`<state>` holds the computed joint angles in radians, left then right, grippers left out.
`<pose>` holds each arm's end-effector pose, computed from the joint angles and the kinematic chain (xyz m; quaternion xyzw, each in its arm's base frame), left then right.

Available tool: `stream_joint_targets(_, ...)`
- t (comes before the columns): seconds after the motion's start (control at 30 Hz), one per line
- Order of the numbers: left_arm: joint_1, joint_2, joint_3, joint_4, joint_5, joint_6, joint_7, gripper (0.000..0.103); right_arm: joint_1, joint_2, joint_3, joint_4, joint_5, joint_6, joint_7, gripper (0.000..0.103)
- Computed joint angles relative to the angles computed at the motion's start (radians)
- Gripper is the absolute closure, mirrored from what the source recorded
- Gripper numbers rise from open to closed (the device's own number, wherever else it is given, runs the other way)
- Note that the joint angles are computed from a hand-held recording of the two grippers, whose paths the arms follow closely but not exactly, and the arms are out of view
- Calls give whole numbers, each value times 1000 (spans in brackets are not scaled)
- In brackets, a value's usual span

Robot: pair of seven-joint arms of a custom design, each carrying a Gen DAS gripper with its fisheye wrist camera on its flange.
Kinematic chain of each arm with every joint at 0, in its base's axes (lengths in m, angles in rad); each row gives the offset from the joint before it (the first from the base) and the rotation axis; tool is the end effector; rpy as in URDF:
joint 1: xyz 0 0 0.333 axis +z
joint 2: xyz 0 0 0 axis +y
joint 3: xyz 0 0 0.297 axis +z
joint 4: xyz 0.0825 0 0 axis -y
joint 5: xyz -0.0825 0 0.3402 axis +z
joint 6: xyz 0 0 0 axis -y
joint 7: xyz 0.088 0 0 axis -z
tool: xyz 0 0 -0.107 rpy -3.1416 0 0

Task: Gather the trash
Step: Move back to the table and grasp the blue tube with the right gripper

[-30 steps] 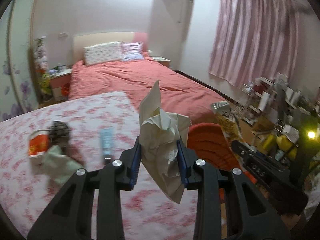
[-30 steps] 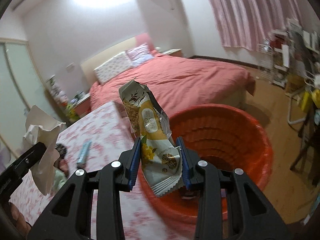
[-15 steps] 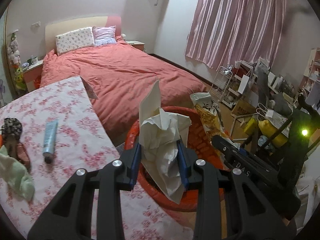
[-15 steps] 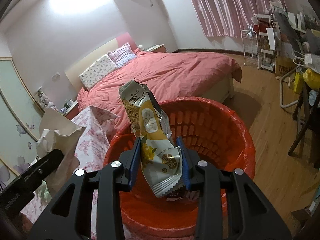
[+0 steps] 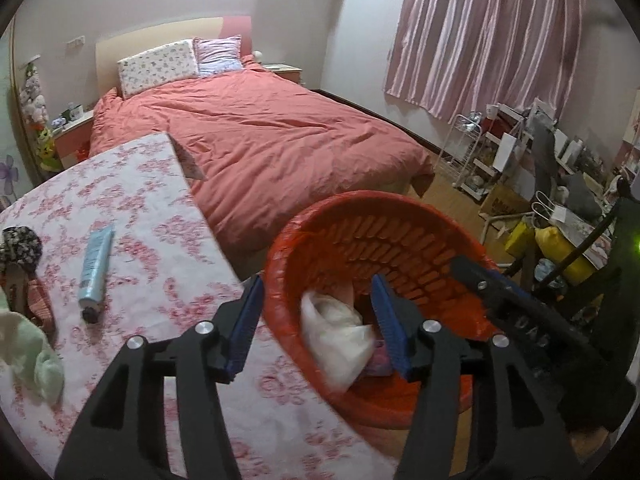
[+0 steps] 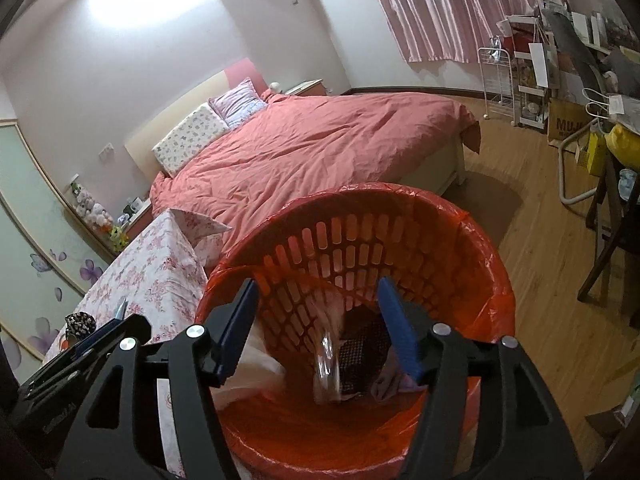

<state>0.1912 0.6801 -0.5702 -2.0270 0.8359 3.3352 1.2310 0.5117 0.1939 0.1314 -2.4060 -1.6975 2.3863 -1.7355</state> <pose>0.5309 -0.2594 0.2686 -0.3932 0.8321 -0.3774 0.1025 0.3703 0.2674 0.2423 -0.3077 0.8385 -0.2851 0.3479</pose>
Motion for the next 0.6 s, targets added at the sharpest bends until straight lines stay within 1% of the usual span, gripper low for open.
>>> stream_joint_targets(0.13, -38, -48, 83, -27, -5, 45, -34, 44, 1, -3, 1, 12, 19, 0, -37, 40)
stream_joint_targets(0.2, -87, -81, 165, -46, -10, 80, -59, 43, 6, -2, 4, 23, 26, -1, -58, 40)
stream_joint_targets(0.23, -107, -93, 197, -51, -9, 88, -71, 43, 6, 0, 3, 26, 23, 0, -62, 40)
stream_joint_targets(0.27, -144, -113, 254, -64, -22, 107, -81, 42, 9, 3, 4, 36, 28, 0, -76, 40)
stream_joint_targets(0.33, -179, -136, 322, -80, -31, 126, -100, 41, 18, 12, 8, 58, 44, -4, -106, 40)
stream_joint_targets(0.4, -187, -153, 361, -93, -30, 140, -117, 40, 26, 18, 8, 76, 50, -6, -130, 40)
stream_joint_targets(0.43, -203, -162, 392, -101, -41, 152, -119, 38, 31, 23, 9, 88, 53, -7, -145, 40)
stream_joint_targets(0.47, -232, -174, 448, -117, -69, 175, -112, 37, 35, 27, 8, 97, 54, -6, -157, 40)
stream_joint_targets(0.53, -249, -187, 503, -133, -102, 193, -103, 35, 44, 41, 9, 126, 60, -5, -190, 40)
stream_joint_targets(0.6, -228, -190, 522, -140, -112, 204, -103, 34, 53, 59, 6, 156, 62, 2, -220, 40)
